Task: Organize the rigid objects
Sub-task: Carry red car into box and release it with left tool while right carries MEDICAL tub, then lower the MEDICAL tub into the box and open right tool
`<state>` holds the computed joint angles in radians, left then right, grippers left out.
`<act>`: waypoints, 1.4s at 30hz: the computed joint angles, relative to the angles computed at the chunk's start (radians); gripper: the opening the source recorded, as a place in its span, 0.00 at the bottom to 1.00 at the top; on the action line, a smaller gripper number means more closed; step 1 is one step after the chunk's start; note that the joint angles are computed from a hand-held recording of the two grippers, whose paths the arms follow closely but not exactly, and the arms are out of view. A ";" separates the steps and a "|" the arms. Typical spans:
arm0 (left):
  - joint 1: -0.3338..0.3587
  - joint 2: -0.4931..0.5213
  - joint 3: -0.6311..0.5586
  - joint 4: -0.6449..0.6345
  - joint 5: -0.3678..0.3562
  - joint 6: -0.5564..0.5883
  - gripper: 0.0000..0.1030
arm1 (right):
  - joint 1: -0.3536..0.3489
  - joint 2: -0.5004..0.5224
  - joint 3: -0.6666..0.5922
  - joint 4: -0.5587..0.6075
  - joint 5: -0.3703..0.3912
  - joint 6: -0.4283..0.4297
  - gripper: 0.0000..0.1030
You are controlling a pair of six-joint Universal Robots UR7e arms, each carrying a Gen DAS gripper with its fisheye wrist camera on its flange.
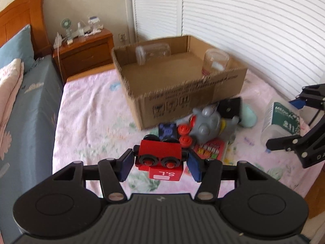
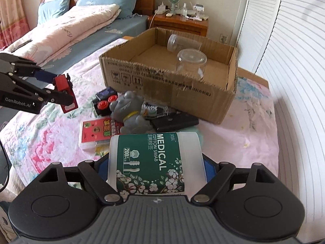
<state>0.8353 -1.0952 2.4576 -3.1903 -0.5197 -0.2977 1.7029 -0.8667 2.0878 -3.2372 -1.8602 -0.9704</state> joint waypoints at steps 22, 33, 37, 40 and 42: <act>0.152 0.137 -0.368 -0.159 -0.021 0.402 0.93 | 0.065 -0.014 -0.085 -0.019 0.035 -0.029 0.85; 0.115 0.096 -0.214 -0.244 0.002 0.301 0.94 | 0.090 0.018 -0.165 0.004 0.030 0.008 0.85; 0.075 0.098 -0.160 -0.208 0.053 0.237 0.96 | 0.101 0.047 -0.235 0.051 0.023 0.052 0.85; 0.045 0.125 -0.128 -0.250 0.096 0.211 0.96 | 0.109 0.078 -0.300 0.095 0.017 0.098 0.85; 0.028 0.146 -0.109 -0.280 0.128 0.191 0.96 | 0.116 0.103 -0.347 0.118 0.012 0.127 0.85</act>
